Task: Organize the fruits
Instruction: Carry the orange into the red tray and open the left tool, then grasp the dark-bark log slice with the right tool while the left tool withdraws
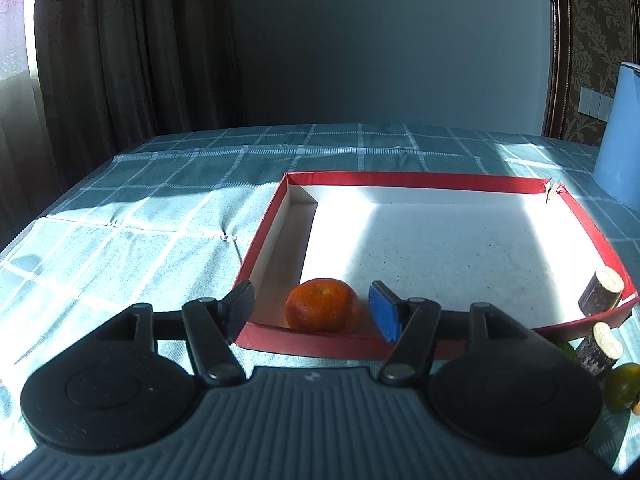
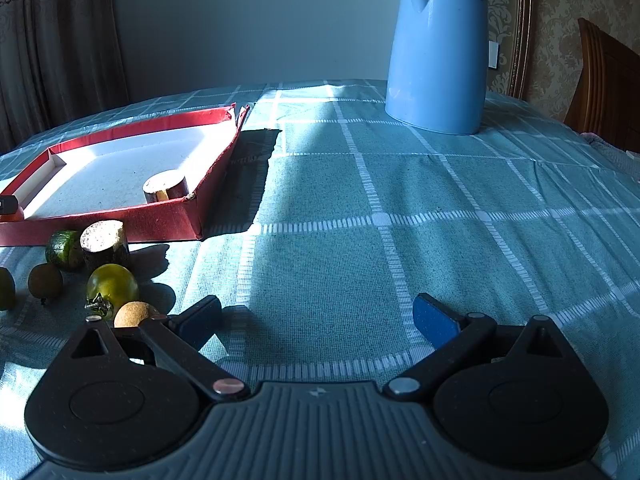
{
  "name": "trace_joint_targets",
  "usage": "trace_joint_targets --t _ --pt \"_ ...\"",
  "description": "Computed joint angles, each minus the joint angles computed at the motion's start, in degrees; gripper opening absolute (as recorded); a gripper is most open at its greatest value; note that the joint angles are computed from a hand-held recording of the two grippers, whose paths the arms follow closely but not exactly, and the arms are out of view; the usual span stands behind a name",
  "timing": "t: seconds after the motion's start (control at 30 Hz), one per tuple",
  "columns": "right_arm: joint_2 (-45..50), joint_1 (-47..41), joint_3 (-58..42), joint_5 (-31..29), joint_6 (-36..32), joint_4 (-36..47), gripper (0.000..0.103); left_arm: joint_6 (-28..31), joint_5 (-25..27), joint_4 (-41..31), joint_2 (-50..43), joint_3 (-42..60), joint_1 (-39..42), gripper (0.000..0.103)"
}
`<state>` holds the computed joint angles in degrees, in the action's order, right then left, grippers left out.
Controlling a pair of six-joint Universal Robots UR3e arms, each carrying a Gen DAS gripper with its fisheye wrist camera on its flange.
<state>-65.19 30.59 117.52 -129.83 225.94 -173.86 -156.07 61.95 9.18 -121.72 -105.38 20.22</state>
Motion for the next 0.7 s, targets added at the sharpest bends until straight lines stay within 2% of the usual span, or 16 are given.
trace_joint_targets --t 0.1,0.23,0.3,0.37,0.47,0.53,0.6,0.67,0.7 --pt "0.02 0.03 -0.01 -0.03 0.03 0.0 0.103 1.66 -4.73 2.69 3.7 -6.35 3.7 0.072" --pt "0.05 0.03 -0.01 -0.04 0.04 -0.07 0.103 3.42 -11.07 8.48 7.88 -15.88 10.88 0.103" --pt "0.14 0.06 0.11 -0.02 0.08 -0.53 0.103 4.59 -14.09 10.76 8.41 -19.13 14.72 0.103" --pt "0.14 0.17 1.35 -0.44 0.6 -3.02 0.102 5.23 -14.98 13.27 7.59 -20.99 17.63 0.103" --pt "0.4 1.11 3.45 -3.29 3.61 -7.19 0.102 1.74 -15.11 18.36 3.52 -20.63 20.49 0.103" --pt "1.31 2.54 5.55 -6.52 4.99 -13.06 0.102 -1.56 -16.83 12.47 3.64 -17.99 22.2 0.103" --pt "4.04 4.61 6.5 -10.27 3.57 -21.71 0.102 -6.15 -15.9 13.23 2.34 -16.4 22.42 0.103" --pt "10.95 7.69 6.16 -12.94 -4.84 -41.69 0.102 -6.74 -15.97 10.57 2.35 -15.14 22.6 0.103" --pt "14.01 9.3 4.04 -13.6 -9.87 -48.28 0.102 -6.56 -15.97 9.99 2.48 -15.03 22.63 0.103"
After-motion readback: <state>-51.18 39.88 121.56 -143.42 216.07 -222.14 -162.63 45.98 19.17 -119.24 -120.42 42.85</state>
